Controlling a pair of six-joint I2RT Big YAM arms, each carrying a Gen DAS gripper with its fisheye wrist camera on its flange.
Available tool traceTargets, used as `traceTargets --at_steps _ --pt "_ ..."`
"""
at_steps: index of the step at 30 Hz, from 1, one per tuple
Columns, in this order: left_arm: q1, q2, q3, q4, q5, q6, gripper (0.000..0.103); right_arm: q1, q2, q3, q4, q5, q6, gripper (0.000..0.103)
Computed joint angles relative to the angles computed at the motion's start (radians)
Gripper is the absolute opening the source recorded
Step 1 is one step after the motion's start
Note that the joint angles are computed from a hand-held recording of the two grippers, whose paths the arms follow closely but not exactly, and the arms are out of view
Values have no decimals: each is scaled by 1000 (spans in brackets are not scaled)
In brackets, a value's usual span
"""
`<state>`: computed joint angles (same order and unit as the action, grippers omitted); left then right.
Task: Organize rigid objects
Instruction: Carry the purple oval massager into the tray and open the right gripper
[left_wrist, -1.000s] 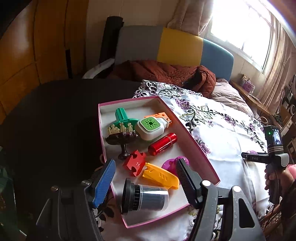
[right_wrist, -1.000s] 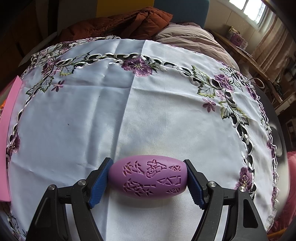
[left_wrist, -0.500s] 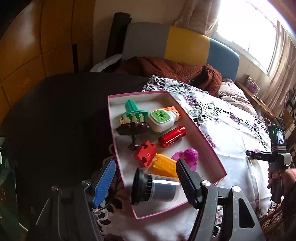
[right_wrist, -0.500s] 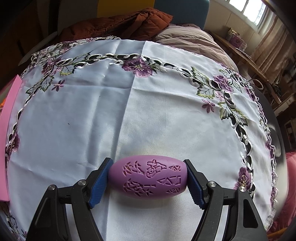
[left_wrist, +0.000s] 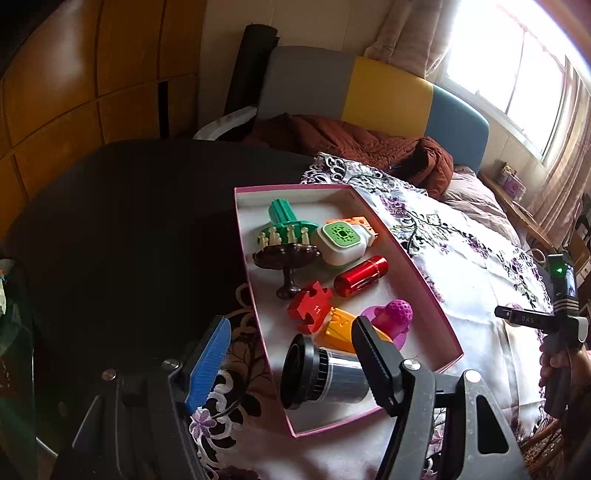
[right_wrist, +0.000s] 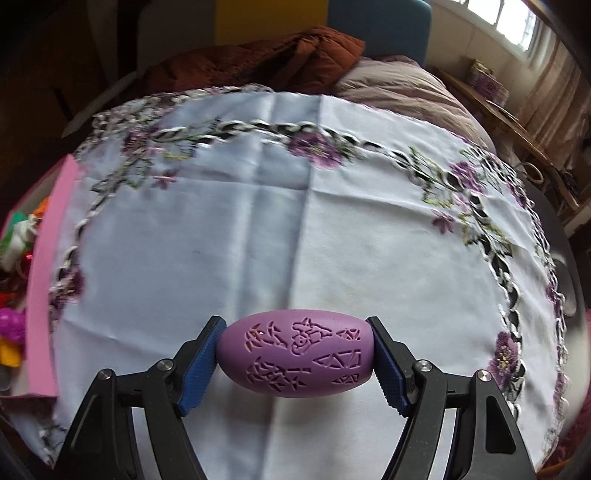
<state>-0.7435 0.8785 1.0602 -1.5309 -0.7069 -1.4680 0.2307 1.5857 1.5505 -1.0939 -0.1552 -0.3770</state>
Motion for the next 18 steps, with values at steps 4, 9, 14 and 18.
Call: traceTargets --at_steps 4,9,14,18 --pt "3 -5 -6 -7 4 -10 69 50 -45 -15 -13 -86 -19 76" --pt "-1 -12 -10 -23 -5 -31 69 162 -111 -34 -16 -194 -42 76" --pt "1 -23 -17 -33 -3 -49 69 289 -151 -48 -12 -254 -46 76" --pt "4 -39 -28 -36 -2 -62 69 378 -154 -66 5 -237 -49 76"
